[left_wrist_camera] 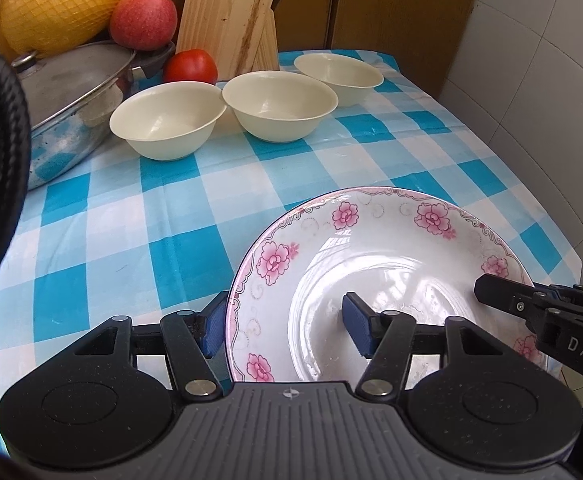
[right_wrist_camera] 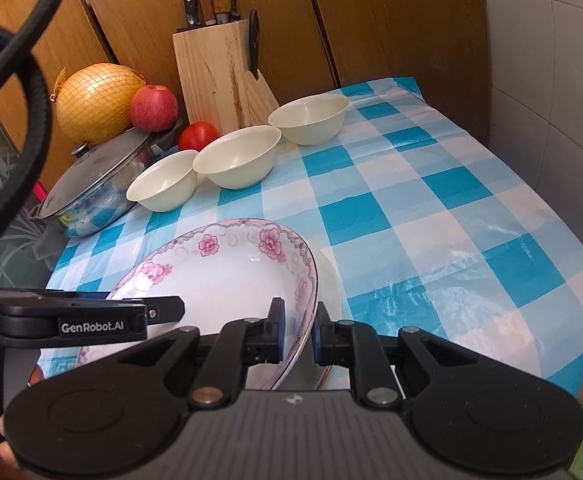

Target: Organize plates and bowls

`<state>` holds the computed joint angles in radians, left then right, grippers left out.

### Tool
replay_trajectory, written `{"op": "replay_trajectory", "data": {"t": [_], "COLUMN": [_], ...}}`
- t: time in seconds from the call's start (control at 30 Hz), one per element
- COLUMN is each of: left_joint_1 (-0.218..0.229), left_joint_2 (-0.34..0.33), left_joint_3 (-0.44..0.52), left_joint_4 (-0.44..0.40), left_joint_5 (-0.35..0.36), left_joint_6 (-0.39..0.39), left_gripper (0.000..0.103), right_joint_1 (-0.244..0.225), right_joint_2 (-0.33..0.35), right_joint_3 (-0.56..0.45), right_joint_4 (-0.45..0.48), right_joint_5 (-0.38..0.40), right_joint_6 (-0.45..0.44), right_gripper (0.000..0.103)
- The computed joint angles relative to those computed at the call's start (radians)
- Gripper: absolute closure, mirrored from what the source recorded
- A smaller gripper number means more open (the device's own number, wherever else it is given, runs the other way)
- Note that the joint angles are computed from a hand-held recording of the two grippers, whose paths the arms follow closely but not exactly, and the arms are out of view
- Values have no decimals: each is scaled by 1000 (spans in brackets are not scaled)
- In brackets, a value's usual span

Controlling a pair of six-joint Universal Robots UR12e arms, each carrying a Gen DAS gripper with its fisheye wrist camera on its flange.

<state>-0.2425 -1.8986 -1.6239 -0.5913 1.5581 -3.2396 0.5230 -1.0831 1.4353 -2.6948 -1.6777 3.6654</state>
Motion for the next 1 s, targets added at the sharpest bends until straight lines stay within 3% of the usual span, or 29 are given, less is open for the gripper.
{"op": "replay_trajectory", "data": {"t": [0.17, 0.33, 0.5, 0.6, 0.73, 0.87, 1.0], "left_joint_1": [9, 22, 30, 34, 53, 76, 76], "left_joint_2": [4, 13, 14, 15, 23, 23, -9], "left_joint_3": [-1, -5, 1, 3, 0, 6, 52], "left_joint_4": [14, 36, 18, 18, 26, 26, 9], "left_joint_5": [-9, -18, -35, -29, -26, -49, -42], "left_joint_6": [-23, -69, -83, -92, -141, -214, -254], "left_gripper": [40, 39, 39, 39, 35, 34, 35], "right_joint_1": [5, 24, 20, 29, 31, 29, -1], "right_joint_2": [1, 6, -5, -6, -16, 1, 57], "right_joint_3": [-4, -16, -4, -9, -14, -53, -140], "right_joint_4": [23, 37, 41, 75, 87, 55, 51], "right_joint_5": [-43, -108, -78, -105, -124, -150, -81], "right_joint_6": [-10, -105, -74, -83, -43, -76, -77], "right_gripper": [85, 85, 83, 83, 83, 83, 83]}}
